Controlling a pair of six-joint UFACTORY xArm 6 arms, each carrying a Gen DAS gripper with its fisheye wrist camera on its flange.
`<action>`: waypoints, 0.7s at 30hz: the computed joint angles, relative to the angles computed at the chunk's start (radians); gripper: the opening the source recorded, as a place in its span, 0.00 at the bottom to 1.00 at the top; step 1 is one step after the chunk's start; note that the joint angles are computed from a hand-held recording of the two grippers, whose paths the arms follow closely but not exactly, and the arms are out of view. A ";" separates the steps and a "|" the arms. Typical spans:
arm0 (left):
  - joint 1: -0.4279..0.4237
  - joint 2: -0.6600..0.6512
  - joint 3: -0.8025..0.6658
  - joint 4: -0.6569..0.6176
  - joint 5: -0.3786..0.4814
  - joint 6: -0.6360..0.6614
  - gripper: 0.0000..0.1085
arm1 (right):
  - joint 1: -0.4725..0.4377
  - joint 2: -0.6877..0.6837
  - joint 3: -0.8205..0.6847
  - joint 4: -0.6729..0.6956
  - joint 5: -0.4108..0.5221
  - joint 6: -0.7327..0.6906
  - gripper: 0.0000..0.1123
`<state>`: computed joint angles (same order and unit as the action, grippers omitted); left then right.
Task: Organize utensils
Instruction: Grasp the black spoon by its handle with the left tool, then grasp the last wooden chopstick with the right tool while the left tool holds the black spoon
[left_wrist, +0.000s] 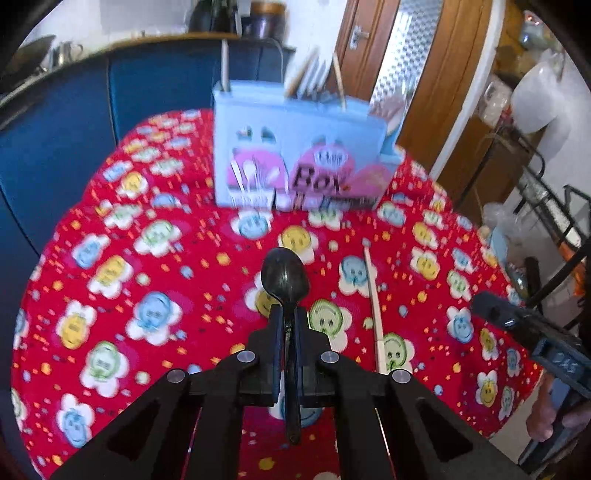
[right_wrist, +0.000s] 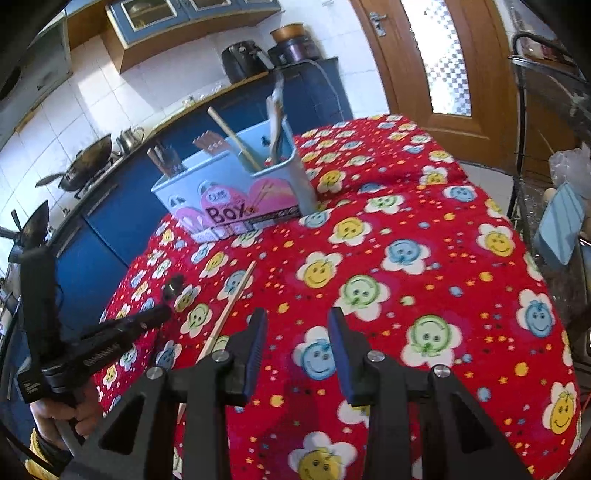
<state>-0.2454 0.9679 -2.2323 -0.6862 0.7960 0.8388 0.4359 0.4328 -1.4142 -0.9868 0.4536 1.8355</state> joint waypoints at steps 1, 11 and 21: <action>0.005 -0.017 0.023 -0.035 -0.014 0.032 0.05 | 0.001 0.011 -0.015 0.027 -0.001 -0.031 0.33; 0.045 -0.086 0.108 -0.262 -0.083 0.211 0.05 | 0.020 0.191 -0.291 0.439 0.060 -0.526 0.33; 0.077 -0.060 0.055 -0.332 -0.083 0.237 0.05 | 0.033 0.368 -0.591 0.634 0.274 -0.757 0.33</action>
<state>-0.1684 0.9077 -2.1775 -1.0178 0.7129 1.0757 0.4693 0.8008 -2.0053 -0.3528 0.7279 1.0789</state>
